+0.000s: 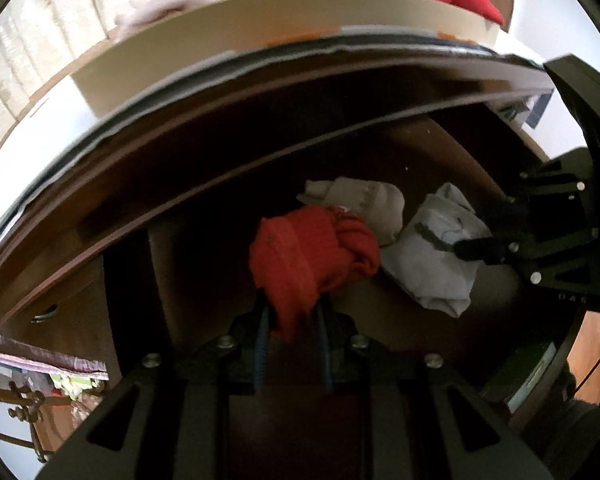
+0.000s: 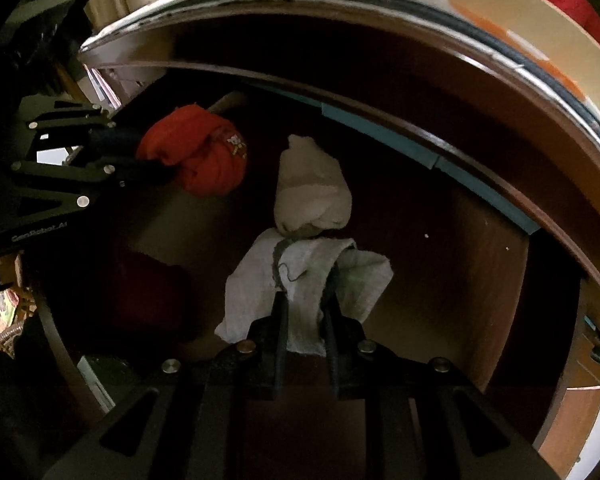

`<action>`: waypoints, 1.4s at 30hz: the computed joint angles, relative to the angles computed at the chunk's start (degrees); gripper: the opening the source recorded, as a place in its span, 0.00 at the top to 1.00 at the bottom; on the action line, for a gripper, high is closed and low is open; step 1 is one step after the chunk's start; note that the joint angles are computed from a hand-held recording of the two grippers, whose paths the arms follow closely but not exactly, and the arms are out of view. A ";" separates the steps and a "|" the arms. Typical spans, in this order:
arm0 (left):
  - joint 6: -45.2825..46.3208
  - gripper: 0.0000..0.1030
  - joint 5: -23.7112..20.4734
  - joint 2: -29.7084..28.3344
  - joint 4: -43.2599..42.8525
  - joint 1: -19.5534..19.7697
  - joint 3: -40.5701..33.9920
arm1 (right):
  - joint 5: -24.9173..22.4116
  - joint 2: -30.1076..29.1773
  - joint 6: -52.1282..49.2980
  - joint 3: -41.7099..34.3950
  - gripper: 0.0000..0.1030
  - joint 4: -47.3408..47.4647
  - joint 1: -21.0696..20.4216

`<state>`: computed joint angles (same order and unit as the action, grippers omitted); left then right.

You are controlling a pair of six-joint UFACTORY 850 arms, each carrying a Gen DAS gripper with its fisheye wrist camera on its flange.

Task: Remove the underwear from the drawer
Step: 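Lift the red and grey underwear up out of the drawer with both tools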

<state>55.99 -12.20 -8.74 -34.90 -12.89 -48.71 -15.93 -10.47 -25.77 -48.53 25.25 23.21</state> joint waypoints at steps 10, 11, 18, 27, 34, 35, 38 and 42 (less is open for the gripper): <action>8.78 0.81 2.44 1.57 -12.24 0.61 1.59 | 3.19 4.31 -13.53 4.53 0.82 14.02 -1.28; 10.77 0.81 2.53 1.82 -14.38 0.77 1.81 | 3.35 4.44 -14.68 4.64 0.82 15.14 -1.37; 17.41 0.81 3.81 2.76 -22.67 0.81 2.70 | 4.42 5.91 -18.93 5.46 0.82 20.87 -0.91; 27.45 0.81 5.02 4.23 -34.08 0.83 3.87 | 4.92 7.66 -22.81 6.90 0.82 24.69 -1.38; 42.26 0.81 6.42 5.28 -49.78 0.91 5.01 | 5.55 9.35 -34.46 8.53 0.82 36.40 -1.94; 44.62 0.81 6.57 5.39 -52.19 0.92 5.12 | 5.82 9.38 -34.96 8.52 0.82 37.17 -1.66; 49.84 0.81 6.49 5.81 -57.67 1.08 5.48 | 5.88 10.25 -40.19 9.22 0.82 42.42 -1.86; 52.89 0.81 6.48 6.14 -60.96 1.18 5.60 | 6.18 11.67 -46.81 10.19 0.82 48.90 -1.98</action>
